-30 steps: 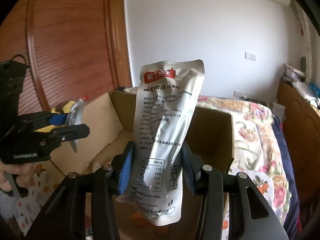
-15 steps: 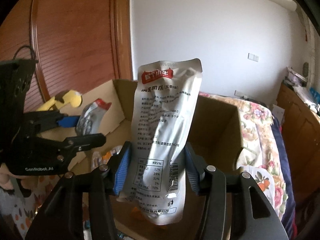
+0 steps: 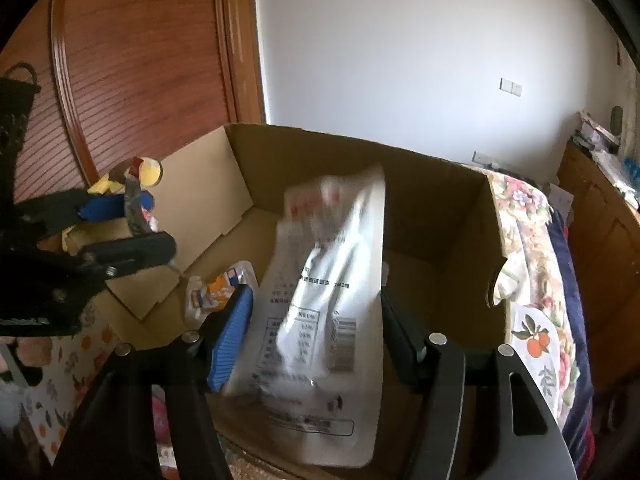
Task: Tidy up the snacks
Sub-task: 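Open both tools to drop the white packets into the box, then move both tools back to the snacks left on the table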
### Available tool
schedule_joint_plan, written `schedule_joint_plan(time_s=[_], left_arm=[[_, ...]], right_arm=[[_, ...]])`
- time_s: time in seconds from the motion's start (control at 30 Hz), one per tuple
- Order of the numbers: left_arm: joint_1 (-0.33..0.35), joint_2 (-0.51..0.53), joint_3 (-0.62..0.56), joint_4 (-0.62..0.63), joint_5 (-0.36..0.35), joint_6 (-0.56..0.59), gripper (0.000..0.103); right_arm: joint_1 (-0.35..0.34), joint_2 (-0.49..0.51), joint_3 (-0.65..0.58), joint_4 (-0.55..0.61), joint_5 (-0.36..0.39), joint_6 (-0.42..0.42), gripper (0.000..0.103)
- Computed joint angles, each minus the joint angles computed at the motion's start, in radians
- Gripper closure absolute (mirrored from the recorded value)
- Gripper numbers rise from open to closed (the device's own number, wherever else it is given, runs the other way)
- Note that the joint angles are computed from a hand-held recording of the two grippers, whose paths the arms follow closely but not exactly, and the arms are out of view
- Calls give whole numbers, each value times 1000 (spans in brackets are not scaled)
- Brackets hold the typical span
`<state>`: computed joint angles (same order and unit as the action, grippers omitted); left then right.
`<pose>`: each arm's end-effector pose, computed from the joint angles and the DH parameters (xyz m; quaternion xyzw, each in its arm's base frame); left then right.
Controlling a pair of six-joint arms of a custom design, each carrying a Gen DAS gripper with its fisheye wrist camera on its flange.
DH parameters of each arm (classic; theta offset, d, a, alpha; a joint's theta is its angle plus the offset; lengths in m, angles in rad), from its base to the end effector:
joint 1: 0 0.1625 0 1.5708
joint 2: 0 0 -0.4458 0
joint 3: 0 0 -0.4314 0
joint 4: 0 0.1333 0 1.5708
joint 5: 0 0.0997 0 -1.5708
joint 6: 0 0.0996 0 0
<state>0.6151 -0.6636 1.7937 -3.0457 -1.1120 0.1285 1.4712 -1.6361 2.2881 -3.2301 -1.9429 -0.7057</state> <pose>-0.4360 -0.5253 -0.0034 0.4616 0.8419 -0.2430 0.1380 0.0523 -0.4530 0.3803 0.1717 -0.8481 0.3729 0.3349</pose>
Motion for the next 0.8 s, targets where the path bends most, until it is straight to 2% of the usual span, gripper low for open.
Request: schedule_joint_plan(time_s=[0.2,0.37,0.7,0.8], left_arm=[[-16,-19,9,24,29,-11,35],[-31,-55,44,-2,30,-25,35],[-81,-172,210,-46,27,-70,34],[-89,-202,274,-48,35,-100,34]], right_arm=[[30,-20,20,-44,-47,9,36],[49,-84,65,-53,-42,13,36],[83,-253,222,-67,-45,57,33],[69,-293,273,-58,-35,72,30]])
